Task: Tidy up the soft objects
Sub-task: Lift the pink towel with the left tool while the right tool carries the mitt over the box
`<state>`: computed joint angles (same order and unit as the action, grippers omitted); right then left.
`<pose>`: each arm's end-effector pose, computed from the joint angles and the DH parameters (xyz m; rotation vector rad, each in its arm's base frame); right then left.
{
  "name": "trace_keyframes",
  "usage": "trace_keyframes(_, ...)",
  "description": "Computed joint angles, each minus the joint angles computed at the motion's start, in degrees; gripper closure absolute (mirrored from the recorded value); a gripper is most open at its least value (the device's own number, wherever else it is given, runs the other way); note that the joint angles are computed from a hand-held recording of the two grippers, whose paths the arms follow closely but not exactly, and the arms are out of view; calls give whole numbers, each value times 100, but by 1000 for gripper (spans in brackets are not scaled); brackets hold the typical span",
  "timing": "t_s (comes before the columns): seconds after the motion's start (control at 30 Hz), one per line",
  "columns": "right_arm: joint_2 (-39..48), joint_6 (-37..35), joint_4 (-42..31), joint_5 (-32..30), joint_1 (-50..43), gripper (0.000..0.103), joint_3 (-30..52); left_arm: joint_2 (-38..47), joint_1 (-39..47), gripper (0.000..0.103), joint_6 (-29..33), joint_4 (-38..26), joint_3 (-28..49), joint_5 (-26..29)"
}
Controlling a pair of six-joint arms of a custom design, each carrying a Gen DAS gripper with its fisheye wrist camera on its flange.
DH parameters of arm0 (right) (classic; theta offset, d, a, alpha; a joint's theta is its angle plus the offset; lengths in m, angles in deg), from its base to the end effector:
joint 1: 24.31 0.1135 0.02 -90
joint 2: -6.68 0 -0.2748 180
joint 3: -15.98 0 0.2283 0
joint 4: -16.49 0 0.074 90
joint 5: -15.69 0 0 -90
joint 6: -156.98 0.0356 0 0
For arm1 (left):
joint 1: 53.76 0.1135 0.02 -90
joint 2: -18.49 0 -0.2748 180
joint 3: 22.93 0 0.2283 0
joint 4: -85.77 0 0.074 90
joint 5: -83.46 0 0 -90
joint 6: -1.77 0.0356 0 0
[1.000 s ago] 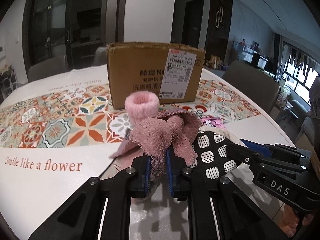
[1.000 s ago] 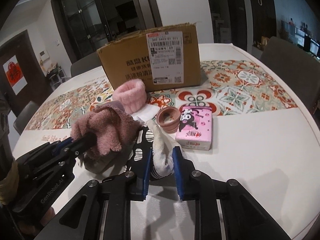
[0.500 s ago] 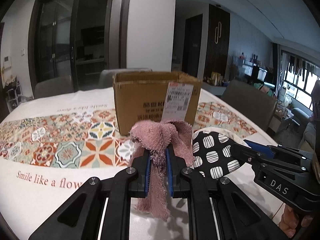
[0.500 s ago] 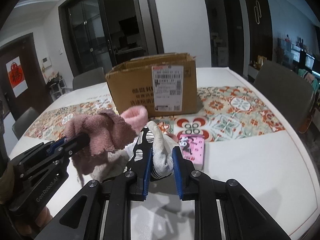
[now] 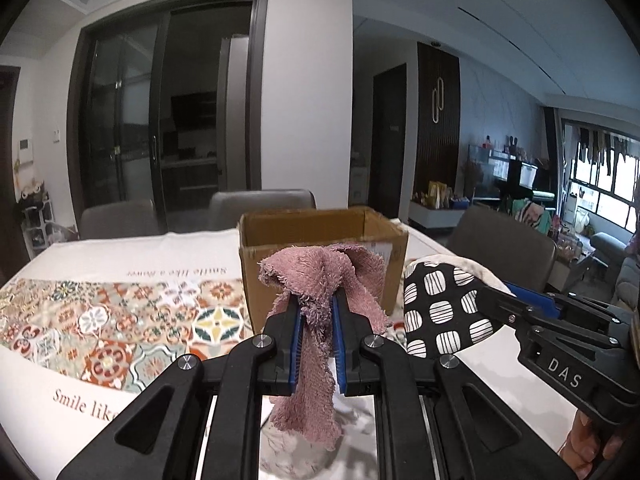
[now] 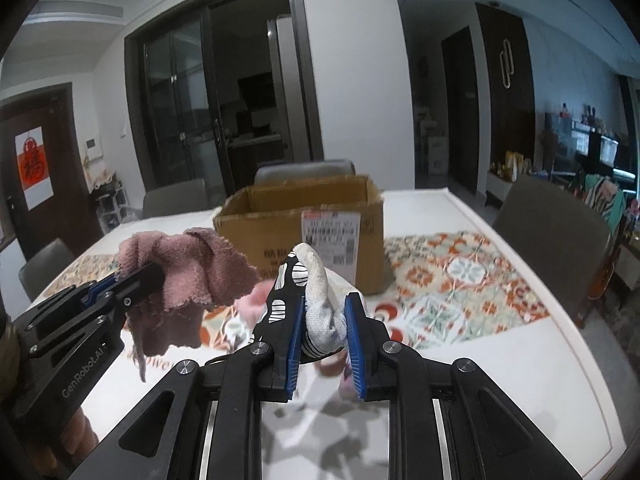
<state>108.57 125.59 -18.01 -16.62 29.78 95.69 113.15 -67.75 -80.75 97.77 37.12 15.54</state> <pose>0.2233 0.2570 0.2185 0.4100 1.9939 -0.1127 0.3160 -0.0925 0.2166 0.6111 1.8644 -0.4527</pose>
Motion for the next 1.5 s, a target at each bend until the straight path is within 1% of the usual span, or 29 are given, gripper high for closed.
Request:
trace_keyframes(0.3, -162, -651, 487, 345, -240, 81, 73, 216, -100, 88, -27, -169, 739, -83)
trace_keyframes(0.47, -236, -1208, 993, 460, -435, 81, 72, 403, -163, 88, -65, -279, 1190, -117)
trace_keyframes(0.7, -285, -2027, 1759, 388, -750, 81, 67, 730, -218, 88, -34, -405, 1809, -148)
trace_keyframes(0.83, -249, -2509, 2274, 297, -938, 81, 60, 934, -274, 88, 54, -488, 2187, -186)
trace_keyframes(1.1, -126, -3043, 2886, 47, -1321, 81, 121, 1420, -406, 88, 87, -630, 2910, -325)
trace_keyframes(1.3, 39, -3386, 3142, -226, -1668, 81, 335, 1854, -458, 88, -4, -868, 3550, -261)
trace_keyframes(1.4, 138, -3453, 3162, -397, -1826, 81, 456, 2157, -486, 88, -47, -1175, 4076, -200)
trace_keyframes(1.5, 256, -3394, 3067, -728, -2083, 81, 618, 2425, -540, 88, -84, -1462, 4520, -195)
